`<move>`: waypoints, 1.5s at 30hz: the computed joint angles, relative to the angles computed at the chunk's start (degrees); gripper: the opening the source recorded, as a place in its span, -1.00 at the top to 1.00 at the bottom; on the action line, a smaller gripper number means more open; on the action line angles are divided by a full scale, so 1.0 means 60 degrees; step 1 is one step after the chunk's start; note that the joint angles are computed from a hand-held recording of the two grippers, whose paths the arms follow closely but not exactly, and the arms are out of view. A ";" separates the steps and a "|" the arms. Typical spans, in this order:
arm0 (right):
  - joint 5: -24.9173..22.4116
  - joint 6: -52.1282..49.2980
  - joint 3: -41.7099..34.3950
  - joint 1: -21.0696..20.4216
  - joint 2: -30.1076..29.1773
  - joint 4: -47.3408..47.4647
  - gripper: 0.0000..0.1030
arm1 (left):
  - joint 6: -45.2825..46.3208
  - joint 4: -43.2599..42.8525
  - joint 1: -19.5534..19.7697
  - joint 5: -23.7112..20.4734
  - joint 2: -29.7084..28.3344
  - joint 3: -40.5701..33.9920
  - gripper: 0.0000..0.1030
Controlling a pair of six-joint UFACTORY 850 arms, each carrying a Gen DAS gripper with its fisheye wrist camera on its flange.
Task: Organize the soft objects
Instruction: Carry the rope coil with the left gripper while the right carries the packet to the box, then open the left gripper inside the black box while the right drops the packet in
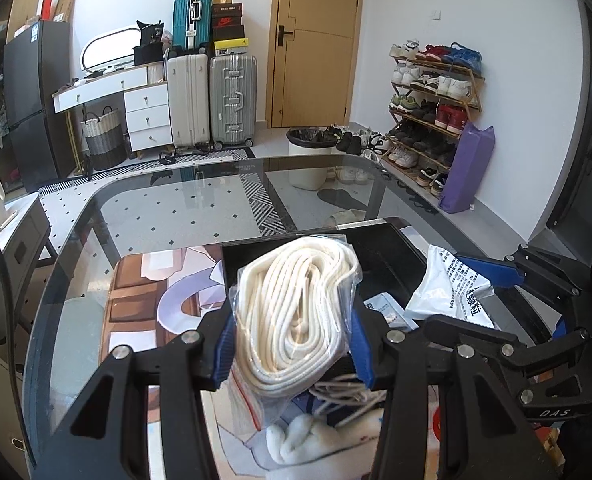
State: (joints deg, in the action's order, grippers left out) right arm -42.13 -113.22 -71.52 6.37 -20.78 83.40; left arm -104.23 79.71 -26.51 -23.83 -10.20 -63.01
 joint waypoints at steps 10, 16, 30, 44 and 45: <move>0.0198 0.0659 -0.0827 0.0200 -0.0667 -0.0470 -0.14 | 0.0995 -0.0654 0.0288 0.0472 -0.0593 -0.0645 0.10; 0.0250 0.0873 -0.1152 0.0264 -0.0975 -0.0679 -0.14 | 0.1622 -0.1063 0.0443 0.0719 -0.0861 -0.0955 0.10; 0.0724 0.0105 -0.1041 0.0393 -0.0955 -0.0303 -0.66 | 0.2466 -0.1550 0.0550 0.0976 -0.1173 -0.1237 0.09; 0.0967 0.0031 -0.0631 0.0096 -0.0648 0.0405 -0.97 | 0.1723 -0.0718 0.0483 0.1030 -0.0928 -0.0977 -1.00; 0.0909 0.0052 -0.0558 0.0017 -0.0596 0.0461 -0.98 | 0.1617 -0.0605 0.0478 0.1116 -0.0833 -0.0897 -1.00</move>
